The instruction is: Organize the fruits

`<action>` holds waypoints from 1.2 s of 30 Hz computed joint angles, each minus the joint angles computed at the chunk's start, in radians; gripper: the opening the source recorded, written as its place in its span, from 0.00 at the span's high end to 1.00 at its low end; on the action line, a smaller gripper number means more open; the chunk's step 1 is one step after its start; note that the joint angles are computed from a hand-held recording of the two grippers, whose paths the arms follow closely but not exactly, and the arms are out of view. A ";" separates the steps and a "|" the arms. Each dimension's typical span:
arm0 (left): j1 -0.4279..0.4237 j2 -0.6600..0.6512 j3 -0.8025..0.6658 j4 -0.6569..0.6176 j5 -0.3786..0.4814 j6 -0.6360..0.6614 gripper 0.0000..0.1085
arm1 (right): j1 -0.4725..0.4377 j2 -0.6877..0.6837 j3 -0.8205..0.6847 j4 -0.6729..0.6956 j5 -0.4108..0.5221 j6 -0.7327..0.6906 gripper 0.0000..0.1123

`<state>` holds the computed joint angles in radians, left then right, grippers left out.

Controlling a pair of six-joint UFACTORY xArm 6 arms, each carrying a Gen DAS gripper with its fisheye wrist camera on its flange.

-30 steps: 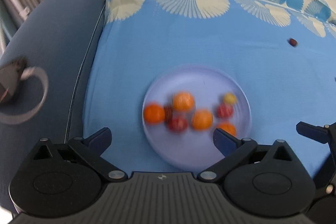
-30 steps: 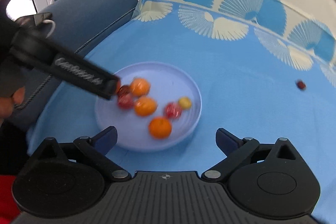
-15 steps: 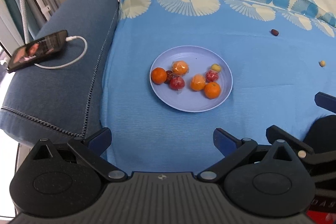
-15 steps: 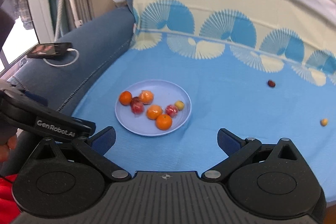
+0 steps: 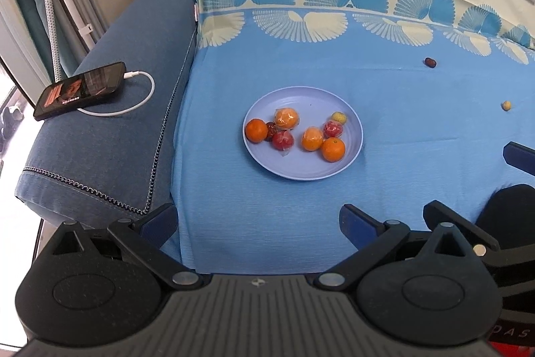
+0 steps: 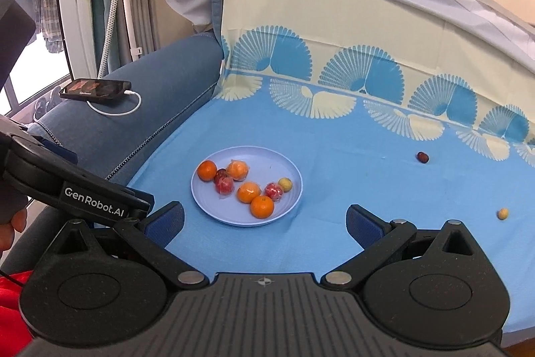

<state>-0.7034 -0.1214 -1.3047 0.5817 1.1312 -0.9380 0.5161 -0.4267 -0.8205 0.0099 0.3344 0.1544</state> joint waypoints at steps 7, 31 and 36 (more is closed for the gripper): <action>-0.005 -0.002 -0.002 0.004 0.007 0.002 0.05 | 0.001 -0.011 0.009 -0.016 -0.003 0.014 0.09; 0.012 0.011 -0.003 -0.033 0.008 0.031 0.05 | 0.005 0.015 -0.011 0.016 0.024 -0.011 0.09; 0.013 0.020 -0.008 -0.038 0.014 0.038 0.05 | 0.004 0.022 -0.014 0.042 0.028 -0.028 0.09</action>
